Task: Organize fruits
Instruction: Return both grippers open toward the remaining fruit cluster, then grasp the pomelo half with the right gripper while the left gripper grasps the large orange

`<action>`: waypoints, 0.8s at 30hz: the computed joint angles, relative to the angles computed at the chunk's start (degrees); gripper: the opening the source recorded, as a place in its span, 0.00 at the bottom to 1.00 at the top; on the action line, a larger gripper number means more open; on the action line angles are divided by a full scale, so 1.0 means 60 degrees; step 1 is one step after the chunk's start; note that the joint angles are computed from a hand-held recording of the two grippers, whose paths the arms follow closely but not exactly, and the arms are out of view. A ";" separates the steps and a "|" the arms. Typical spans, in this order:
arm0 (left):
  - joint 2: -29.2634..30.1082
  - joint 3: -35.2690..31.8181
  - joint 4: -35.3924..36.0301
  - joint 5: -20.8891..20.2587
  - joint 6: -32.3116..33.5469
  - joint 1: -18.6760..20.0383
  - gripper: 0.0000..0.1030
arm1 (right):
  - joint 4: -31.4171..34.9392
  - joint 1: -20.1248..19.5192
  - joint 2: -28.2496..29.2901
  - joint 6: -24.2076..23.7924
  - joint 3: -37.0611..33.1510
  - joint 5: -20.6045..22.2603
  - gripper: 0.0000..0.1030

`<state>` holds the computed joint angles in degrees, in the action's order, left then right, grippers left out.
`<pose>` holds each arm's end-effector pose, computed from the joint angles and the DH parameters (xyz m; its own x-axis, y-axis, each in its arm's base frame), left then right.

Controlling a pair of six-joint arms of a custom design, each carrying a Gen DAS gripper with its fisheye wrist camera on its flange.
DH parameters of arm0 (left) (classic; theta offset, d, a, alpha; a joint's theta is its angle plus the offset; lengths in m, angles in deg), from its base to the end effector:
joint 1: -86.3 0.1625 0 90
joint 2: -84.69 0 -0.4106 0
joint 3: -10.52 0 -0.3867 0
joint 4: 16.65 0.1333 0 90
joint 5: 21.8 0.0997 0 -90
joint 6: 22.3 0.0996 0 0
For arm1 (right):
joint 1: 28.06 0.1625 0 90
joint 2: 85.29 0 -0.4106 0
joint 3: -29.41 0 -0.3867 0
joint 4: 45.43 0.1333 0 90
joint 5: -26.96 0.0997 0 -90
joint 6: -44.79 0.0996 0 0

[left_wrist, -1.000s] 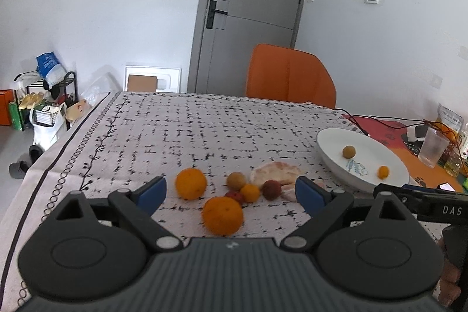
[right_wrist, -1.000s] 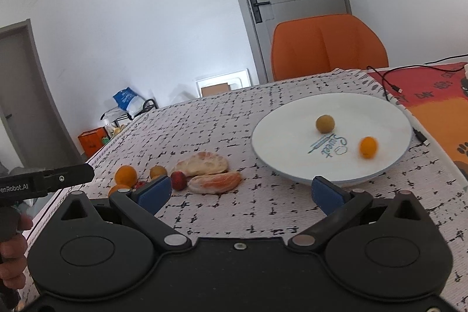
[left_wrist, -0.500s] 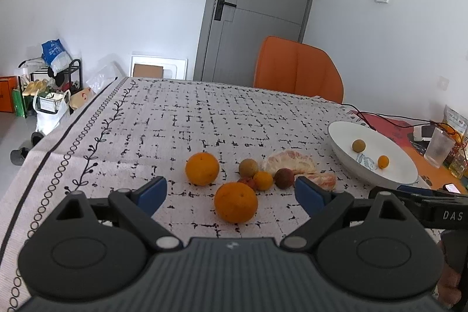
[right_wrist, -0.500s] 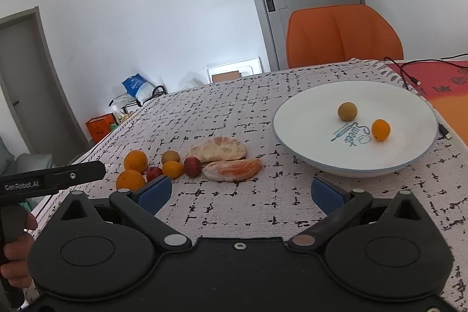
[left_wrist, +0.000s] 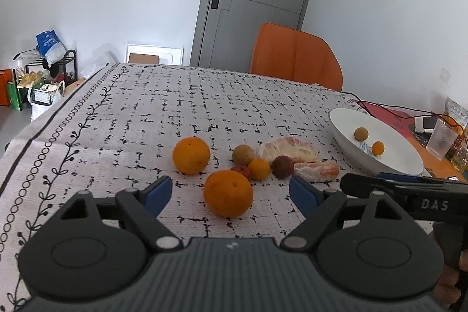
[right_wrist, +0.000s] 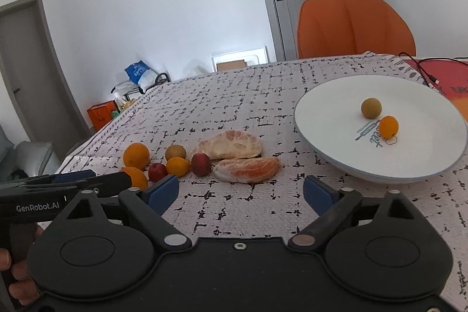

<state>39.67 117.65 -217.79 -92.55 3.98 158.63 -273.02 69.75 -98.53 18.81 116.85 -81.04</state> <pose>-0.0261 -0.6293 0.1248 -0.7862 0.3209 -0.5281 0.6102 0.5383 -0.5813 0.1878 -0.6145 -0.0688 -0.8541 -0.0645 0.5161 -0.4839 0.4622 -0.7431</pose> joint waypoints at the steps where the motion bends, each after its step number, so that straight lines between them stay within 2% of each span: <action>1: 0.0028 -0.0038 0.0030 0.0006 -0.0012 0.0013 0.82 | 0.0111 0.0001 0.0014 -0.0018 -0.0068 -0.0030 0.86; 8: 0.0247 -0.0413 0.0538 0.0085 -0.0256 0.0110 0.69 | 0.0640 -0.0025 0.0119 -0.0016 -0.0481 -0.0196 0.84; 10: 0.0299 -0.0457 0.0531 0.0119 -0.0330 0.0127 0.55 | 0.0771 -0.0024 0.0151 -0.0012 -0.0602 -0.0259 0.84; 11: 0.0306 -0.0485 0.0573 0.0108 -0.0417 0.0146 0.42 | 0.0827 -0.0025 0.0163 -0.0009 -0.0657 -0.0289 0.84; 12: 0.0273 -0.0511 0.0693 -0.0014 -0.0514 0.0185 0.39 | 0.0897 -0.0017 0.0187 -0.0004 -0.0739 -0.0320 0.84; 21: 0.0187 -0.0532 0.0484 -0.0004 -0.0609 0.0249 0.39 | 0.1388 0.0078 0.0481 -0.0373 -0.1497 -0.0667 0.84; 24: 0.0155 -0.0573 0.0555 0.0021 -0.0675 0.0302 0.39 | 0.1506 0.0130 0.0630 -0.0560 -0.1796 -0.0858 0.80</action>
